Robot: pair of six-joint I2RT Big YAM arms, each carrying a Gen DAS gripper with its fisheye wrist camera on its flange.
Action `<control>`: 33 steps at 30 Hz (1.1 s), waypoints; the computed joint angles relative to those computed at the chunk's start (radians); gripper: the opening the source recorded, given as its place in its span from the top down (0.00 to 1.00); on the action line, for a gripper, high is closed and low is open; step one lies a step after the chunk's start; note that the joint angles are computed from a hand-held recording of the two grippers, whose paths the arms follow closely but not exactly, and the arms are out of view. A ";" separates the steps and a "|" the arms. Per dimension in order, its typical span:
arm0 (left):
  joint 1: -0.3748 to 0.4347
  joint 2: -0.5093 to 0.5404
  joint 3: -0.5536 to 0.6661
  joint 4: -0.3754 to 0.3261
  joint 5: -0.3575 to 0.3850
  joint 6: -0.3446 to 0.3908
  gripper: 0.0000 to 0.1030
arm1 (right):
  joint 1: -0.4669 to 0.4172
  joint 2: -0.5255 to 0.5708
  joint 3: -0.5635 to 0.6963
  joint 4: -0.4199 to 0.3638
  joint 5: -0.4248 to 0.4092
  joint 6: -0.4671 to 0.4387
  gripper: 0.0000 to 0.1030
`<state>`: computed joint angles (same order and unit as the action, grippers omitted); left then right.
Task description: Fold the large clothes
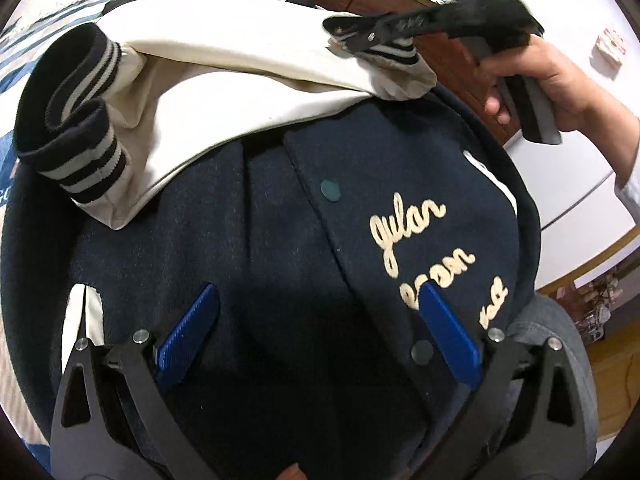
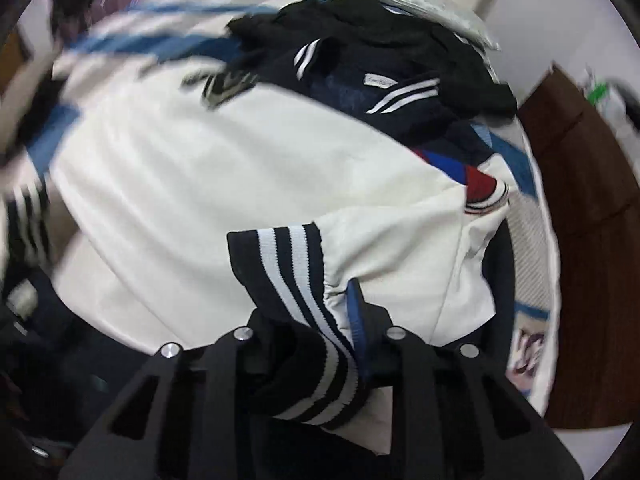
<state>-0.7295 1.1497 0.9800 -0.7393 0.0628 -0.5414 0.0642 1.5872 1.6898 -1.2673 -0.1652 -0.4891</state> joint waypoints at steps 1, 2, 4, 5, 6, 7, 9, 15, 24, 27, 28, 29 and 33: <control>-0.002 0.002 -0.001 0.003 -0.001 -0.001 0.06 | -0.034 0.018 0.043 -0.045 -0.096 0.059 0.75; -0.002 0.003 -0.003 0.006 -0.002 0.000 0.06 | -0.056 0.028 0.068 -0.071 -0.165 0.103 0.75; 0.000 0.005 -0.002 0.011 -0.003 0.001 0.06 | -0.140 0.052 0.107 -0.105 -0.390 0.249 0.76; 0.000 0.005 -0.004 0.016 -0.002 -0.001 0.06 | -0.164 0.054 0.104 -0.099 -0.444 0.295 0.76; 0.000 0.004 -0.007 0.021 -0.002 -0.004 0.06 | -0.193 0.055 0.096 -0.082 -0.493 0.348 0.77; 0.005 0.001 -0.010 0.023 0.002 -0.003 0.06 | -0.232 0.057 0.075 -0.054 -0.541 0.412 0.79; 0.003 0.004 -0.012 0.031 0.000 -0.006 0.06 | -0.277 0.062 0.044 -0.017 -0.587 0.491 0.79; 0.013 -0.003 -0.020 0.036 0.005 0.000 0.06 | -0.401 0.092 -0.036 0.065 -0.618 0.683 0.78; 0.017 -0.010 -0.020 0.040 -0.010 0.010 0.06 | -0.442 0.085 0.072 -0.046 -0.628 0.635 0.04; -0.015 -0.001 0.012 -0.031 -0.148 0.049 0.06 | -0.417 0.058 0.091 -0.037 -0.684 0.584 0.04; -0.023 0.003 0.018 -0.045 -0.175 0.059 0.06 | -0.399 0.062 0.103 -0.072 -0.708 0.548 0.04; -0.029 0.006 0.022 -0.058 -0.193 0.066 0.06 | -0.377 0.071 0.113 -0.111 -0.714 0.513 0.04; -0.074 0.015 0.032 -0.110 -0.304 0.082 0.06 | -0.324 0.069 0.059 -0.095 -0.638 0.503 0.04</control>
